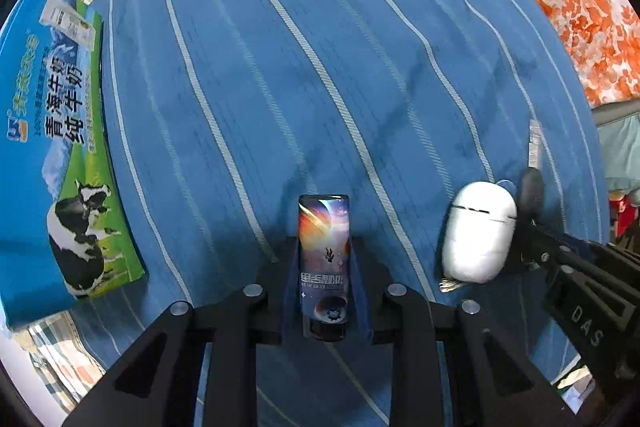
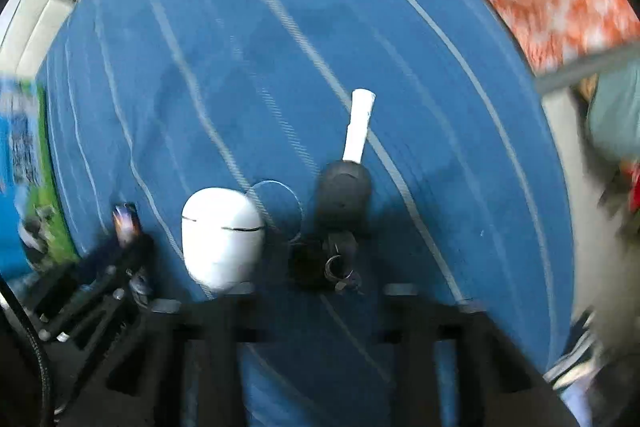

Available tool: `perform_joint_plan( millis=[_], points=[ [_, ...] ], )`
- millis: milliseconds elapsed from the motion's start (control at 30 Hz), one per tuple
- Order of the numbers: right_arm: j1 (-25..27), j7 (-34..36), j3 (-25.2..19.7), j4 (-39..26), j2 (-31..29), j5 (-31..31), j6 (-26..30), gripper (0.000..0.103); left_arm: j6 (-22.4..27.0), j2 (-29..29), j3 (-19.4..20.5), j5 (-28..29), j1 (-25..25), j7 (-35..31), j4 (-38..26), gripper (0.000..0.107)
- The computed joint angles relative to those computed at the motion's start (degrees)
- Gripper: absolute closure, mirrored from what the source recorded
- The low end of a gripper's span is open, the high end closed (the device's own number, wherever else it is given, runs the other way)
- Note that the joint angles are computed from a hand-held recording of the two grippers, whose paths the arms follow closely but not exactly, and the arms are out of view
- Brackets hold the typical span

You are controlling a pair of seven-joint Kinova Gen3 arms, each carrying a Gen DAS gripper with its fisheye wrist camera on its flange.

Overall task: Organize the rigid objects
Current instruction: 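Grasp the small printed can upright with the left tool, then carry the printed can into the carton while the right tool grasps the keys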

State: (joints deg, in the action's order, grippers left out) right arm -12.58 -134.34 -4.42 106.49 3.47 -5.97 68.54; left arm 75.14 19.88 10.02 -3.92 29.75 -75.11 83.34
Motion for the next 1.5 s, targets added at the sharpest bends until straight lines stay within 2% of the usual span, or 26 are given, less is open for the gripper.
perform_joint_plan(
  millis=[67,233,500,733,1000,1233,1333,1500],
  points=[
    [-0.1,0.3,-0.2,-0.1,-1.0,-0.1,0.1,0.100,-0.6,-1.8,-0.2,0.9,-1.3,-0.7,1.4,0.085],
    [-0.4,-0.3,-1.1,-0.3,-7.1,1.3,1.7,0.100,-0.5,-5.4,-0.3,4.1,-4.6,-2.6,2.5,0.085],
    [-0.7,-0.1,-2.6,-5.9,-13.2,1.2,5.9,0.100,1.3,-13.2,-0.8,8.3,-10.0,-8.0,1.9,0.085],
    [-3.3,-1.6,-6.4,-16.7,-13.3,2.9,9.7,0.100,4.5,-19.9,-3.7,14.1,-16.7,-14.5,-0.7,0.085],
    [-10.0,-4.0,-10.3,-30.4,-6.8,5.7,8.5,0.100,8.8,-23.1,-10.4,18.9,-27.1,-22.1,-6.3,0.085],
    [-19.8,-6.2,-10.4,-42.1,5.1,10.0,5.5,0.100,9.8,-20.7,-16.0,22.0,-37.2,-29.1,-7.9,0.085],
    [-23.6,-6.9,-8.9,-46.1,10.3,11.8,5.8,0.100,10.0,-18.4,-16.5,22.6,-40.9,-32.0,-7.7,0.085],
    [-25.9,-5.9,-5.9,-49.3,17.6,8.9,4.7,0.100,9.6,-12.8,-15.4,22.8,-45.4,-34.8,-5.1,0.085]
  ],
)
